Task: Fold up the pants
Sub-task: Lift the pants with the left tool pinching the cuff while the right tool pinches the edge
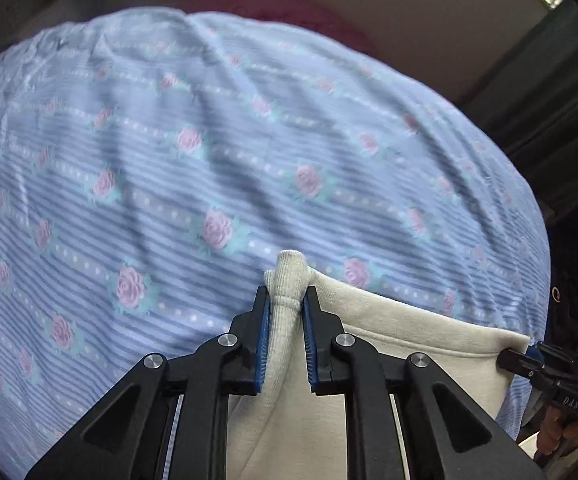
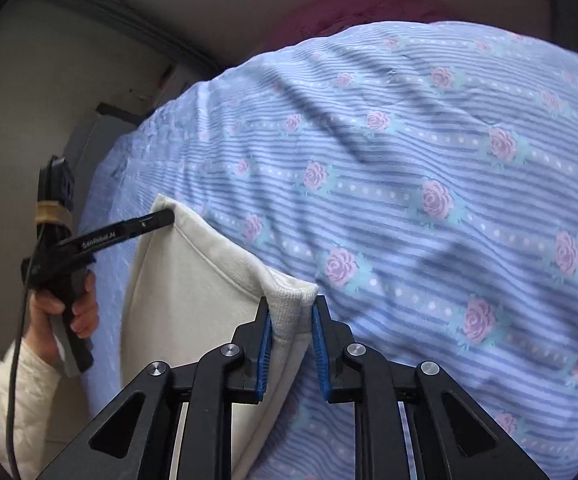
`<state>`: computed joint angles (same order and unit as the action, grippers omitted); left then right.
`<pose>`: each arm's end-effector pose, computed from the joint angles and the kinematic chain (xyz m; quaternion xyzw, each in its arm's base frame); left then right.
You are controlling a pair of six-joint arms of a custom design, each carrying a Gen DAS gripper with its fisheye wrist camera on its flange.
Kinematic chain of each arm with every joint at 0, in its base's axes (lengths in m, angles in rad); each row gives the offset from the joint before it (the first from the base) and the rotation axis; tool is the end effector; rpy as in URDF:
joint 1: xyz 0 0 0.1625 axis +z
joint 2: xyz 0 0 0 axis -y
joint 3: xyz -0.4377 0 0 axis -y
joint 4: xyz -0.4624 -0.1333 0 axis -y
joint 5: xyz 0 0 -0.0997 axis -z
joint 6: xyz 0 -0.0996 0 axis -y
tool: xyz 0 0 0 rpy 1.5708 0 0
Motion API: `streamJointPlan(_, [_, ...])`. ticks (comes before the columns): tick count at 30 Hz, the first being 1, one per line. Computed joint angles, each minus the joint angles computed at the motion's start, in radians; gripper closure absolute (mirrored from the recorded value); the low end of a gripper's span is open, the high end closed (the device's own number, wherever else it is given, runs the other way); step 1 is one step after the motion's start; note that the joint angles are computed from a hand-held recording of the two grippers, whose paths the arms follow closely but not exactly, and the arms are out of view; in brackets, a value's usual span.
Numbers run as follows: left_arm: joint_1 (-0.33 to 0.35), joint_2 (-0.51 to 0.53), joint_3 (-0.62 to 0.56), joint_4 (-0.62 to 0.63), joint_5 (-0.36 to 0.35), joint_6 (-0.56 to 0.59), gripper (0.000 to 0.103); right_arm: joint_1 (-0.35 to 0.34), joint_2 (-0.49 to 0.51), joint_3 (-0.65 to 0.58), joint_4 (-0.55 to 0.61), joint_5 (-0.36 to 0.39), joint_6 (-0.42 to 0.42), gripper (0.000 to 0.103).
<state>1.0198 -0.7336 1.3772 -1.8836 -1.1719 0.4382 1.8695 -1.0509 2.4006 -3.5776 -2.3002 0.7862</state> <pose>-0.2511 -0.7371 0.0589 0.4876 0.8355 0.1501 0.2042 0.1944 -0.4038 0.0933 -0.3251 -0.8303 0.4325 0.1335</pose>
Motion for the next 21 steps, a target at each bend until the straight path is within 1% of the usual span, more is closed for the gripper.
streamJointPlan(1, [0.005,0.000,0.003,0.000,0.004,-0.018,0.087,-0.017,0.005,-0.002,0.037,0.011,0.011,0.084])
streamJointPlan(2, [0.000,-0.003,0.013,-0.016,0.012,-0.026,0.087,-0.039,0.006,0.007,0.032,0.040,0.019,0.084])
streamJointPlan(3, [-0.008,-0.006,0.019,-0.028,0.018,-0.022,0.087,-0.052,0.003,0.021,-0.004,0.068,0.017,0.084])
streamJointPlan(4, [-0.014,-0.020,0.039,-0.043,0.026,-0.002,0.087,-0.052,-0.011,0.029,-0.003,0.081,0.015,0.084])
streamJointPlan(5, [-0.024,-0.032,0.051,-0.050,0.031,0.016,0.087,-0.038,-0.025,0.030,0.002,0.075,-0.003,0.084])
streamJointPlan(6, [-0.034,-0.045,0.060,-0.052,0.030,0.031,0.087,-0.015,-0.034,0.025,0.009,0.060,-0.029,0.084])
streamJointPlan(9, [-0.060,-0.106,0.090,-0.063,0.025,0.057,0.087,0.061,-0.069,-0.003,0.080,0.003,-0.084,0.084])
streamJointPlan(12, [-0.083,-0.175,0.106,-0.071,0.024,0.033,0.087,0.132,-0.106,-0.034,0.158,-0.029,-0.124,0.084])
streamJointPlan(15, [-0.093,-0.255,0.115,-0.070,0.023,0.001,0.087,0.204,-0.131,-0.081,0.228,-0.047,-0.197,0.084])
streamJointPlan(18, [-0.097,-0.333,0.119,-0.060,0.032,-0.008,0.087,0.277,-0.116,-0.159,0.291,-0.062,-0.274,0.084])
streamJointPlan(21, [-0.089,-0.415,0.140,-0.063,0.029,0.006,0.087,0.347,-0.069,-0.237,0.337,-0.084,-0.350,0.083])
